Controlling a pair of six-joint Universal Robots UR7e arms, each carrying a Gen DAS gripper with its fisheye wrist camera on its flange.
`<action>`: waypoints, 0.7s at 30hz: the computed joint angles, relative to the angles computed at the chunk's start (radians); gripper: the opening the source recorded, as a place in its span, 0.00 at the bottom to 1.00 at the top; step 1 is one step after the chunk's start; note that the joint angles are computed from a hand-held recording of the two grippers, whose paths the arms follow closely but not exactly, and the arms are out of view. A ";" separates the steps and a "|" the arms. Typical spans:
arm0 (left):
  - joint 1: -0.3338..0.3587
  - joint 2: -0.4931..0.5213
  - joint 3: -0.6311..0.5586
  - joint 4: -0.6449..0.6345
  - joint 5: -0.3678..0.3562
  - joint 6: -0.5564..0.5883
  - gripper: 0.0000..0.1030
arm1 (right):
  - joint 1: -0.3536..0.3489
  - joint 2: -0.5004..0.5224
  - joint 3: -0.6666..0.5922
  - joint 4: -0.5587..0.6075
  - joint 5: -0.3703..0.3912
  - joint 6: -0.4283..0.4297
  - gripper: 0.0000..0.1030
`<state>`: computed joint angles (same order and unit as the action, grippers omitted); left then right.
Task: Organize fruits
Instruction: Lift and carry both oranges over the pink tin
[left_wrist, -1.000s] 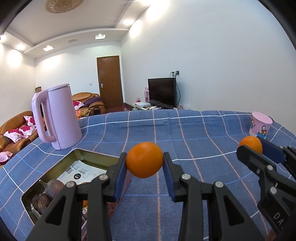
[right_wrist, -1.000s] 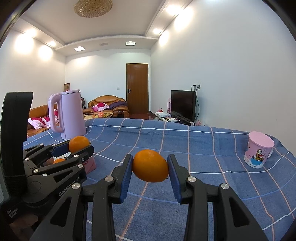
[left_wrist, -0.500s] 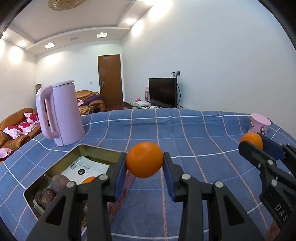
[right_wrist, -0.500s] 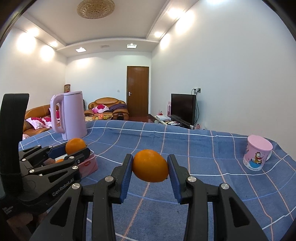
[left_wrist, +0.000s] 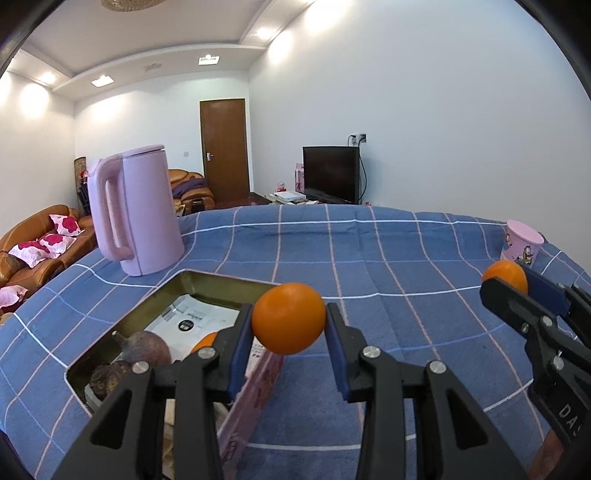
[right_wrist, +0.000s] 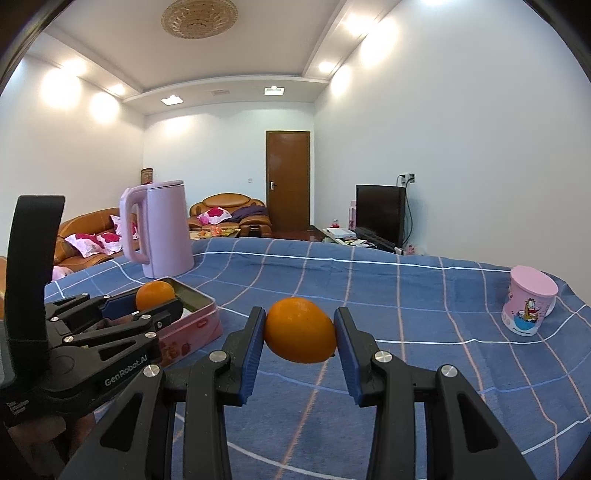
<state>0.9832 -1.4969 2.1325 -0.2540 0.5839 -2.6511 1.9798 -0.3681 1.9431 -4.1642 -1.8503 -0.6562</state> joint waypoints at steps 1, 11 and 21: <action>0.002 -0.005 0.001 0.005 0.001 -0.003 0.38 | 0.005 0.004 -0.002 0.004 0.000 0.000 0.39; 0.027 -0.055 0.008 0.042 -0.008 -0.025 0.38 | 0.037 0.029 -0.031 0.060 0.014 0.007 0.39; 0.050 -0.103 0.011 0.064 -0.015 -0.032 0.38 | 0.070 0.055 -0.068 0.113 0.027 0.007 0.39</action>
